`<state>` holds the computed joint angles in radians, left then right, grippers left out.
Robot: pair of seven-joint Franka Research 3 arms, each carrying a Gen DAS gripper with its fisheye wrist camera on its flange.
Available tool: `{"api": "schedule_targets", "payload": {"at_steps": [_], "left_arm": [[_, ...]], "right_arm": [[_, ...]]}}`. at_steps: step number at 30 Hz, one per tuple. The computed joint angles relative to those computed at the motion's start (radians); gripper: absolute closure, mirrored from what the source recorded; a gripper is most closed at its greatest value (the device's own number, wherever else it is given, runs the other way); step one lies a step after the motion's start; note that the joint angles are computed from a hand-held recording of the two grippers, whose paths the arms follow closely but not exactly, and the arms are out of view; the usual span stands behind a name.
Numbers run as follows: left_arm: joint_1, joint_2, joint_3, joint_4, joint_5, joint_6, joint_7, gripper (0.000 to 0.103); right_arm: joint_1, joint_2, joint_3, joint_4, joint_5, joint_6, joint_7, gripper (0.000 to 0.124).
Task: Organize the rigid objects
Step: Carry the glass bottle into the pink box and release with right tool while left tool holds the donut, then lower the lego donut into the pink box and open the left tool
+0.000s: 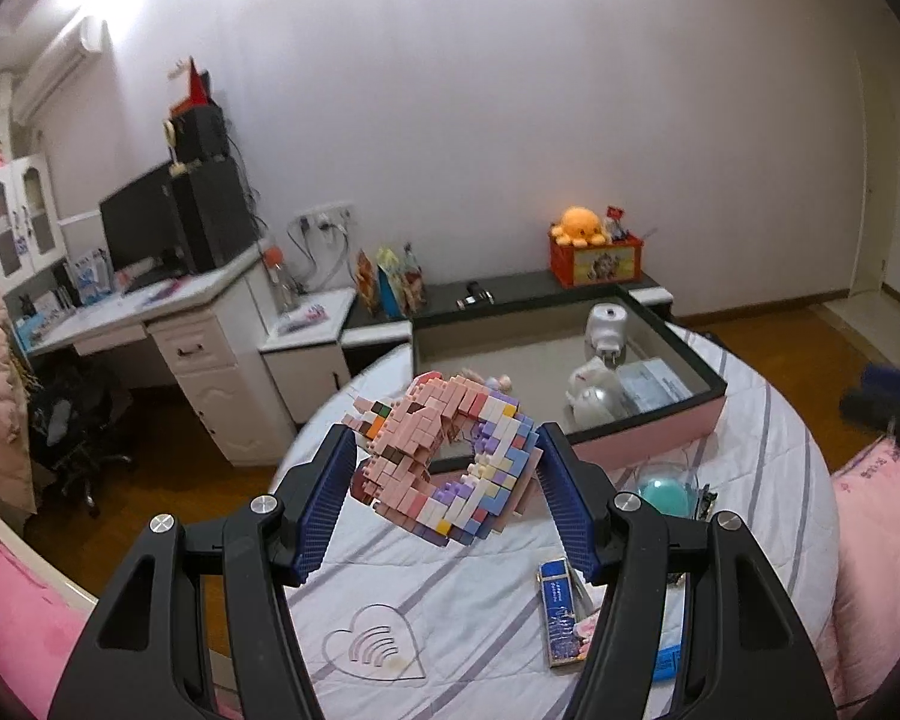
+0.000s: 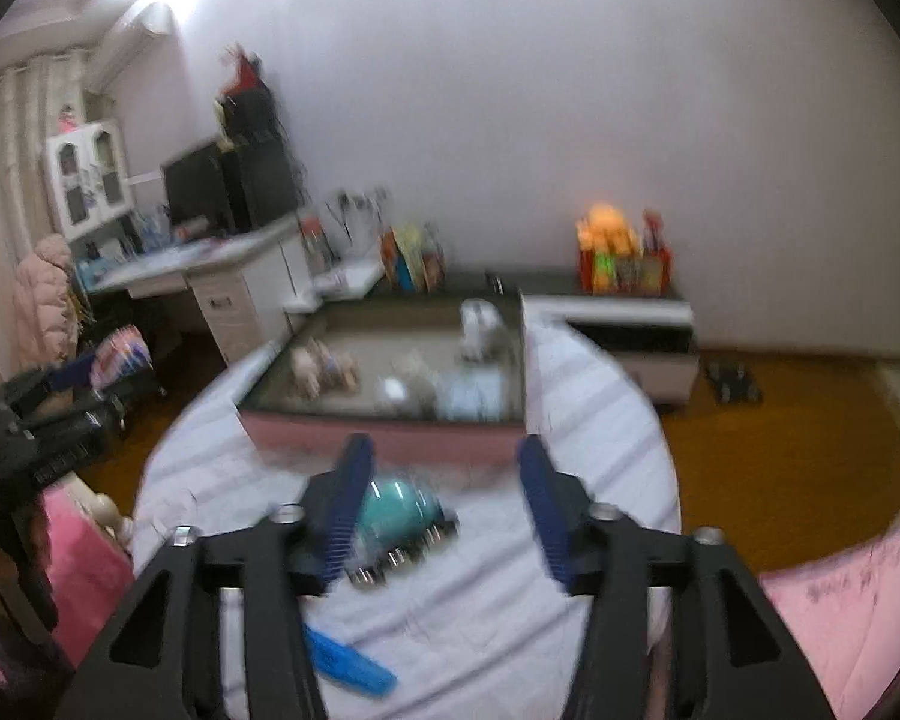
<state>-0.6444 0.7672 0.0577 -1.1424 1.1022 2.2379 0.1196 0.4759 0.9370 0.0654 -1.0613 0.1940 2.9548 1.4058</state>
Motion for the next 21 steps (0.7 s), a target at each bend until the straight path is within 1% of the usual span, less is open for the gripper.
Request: {"api": "schedule_targets", "payload": {"at_steps": [1,2,3,6,8,10,14,19,21], "left_arm": [[0.013,0.01,-0.009,0.007,-0.016,0.014,0.013,0.04],[0.026,0.02,-0.017,0.013,-0.035,0.027,0.03,0.04],[0.033,0.027,-0.022,0.014,-0.051,0.037,0.043,0.04],[0.059,0.031,-0.033,-0.009,-0.1,0.098,0.058,0.04],[0.067,0.04,-0.037,-0.009,-0.134,0.114,0.076,0.04],[0.062,0.035,-0.029,-0.023,-0.146,0.118,0.078,0.04],[0.052,0.018,-0.013,-0.053,-0.142,0.138,0.051,0.04],[0.045,0.011,-0.013,-0.056,-0.136,0.124,0.046,0.04],[0.041,0.005,-0.012,-0.061,-0.129,0.119,0.041,0.04]], "right_arm": [[0.01,0.001,-0.028,-0.011,0.0,-0.023,0.031,0.049],[0.026,-0.005,-0.069,-0.038,-0.007,-0.044,0.074,0.049],[0.037,-0.016,-0.095,-0.07,-0.016,-0.057,0.11,0.049],[0.032,-0.075,-0.123,-0.204,-0.013,-0.085,0.22,0.049],[0.046,-0.11,-0.16,-0.278,-0.029,-0.085,0.303,0.049],[0.077,-0.154,-0.219,-0.367,-0.06,-0.066,0.398,0.049],[0.103,-0.223,-0.271,-0.496,-0.111,-0.01,0.509,0.049],[0.121,-0.276,-0.308,-0.584,-0.165,0.043,0.586,0.049],[0.106,-0.283,-0.296,-0.594,-0.171,0.056,0.589,0.049]]}}
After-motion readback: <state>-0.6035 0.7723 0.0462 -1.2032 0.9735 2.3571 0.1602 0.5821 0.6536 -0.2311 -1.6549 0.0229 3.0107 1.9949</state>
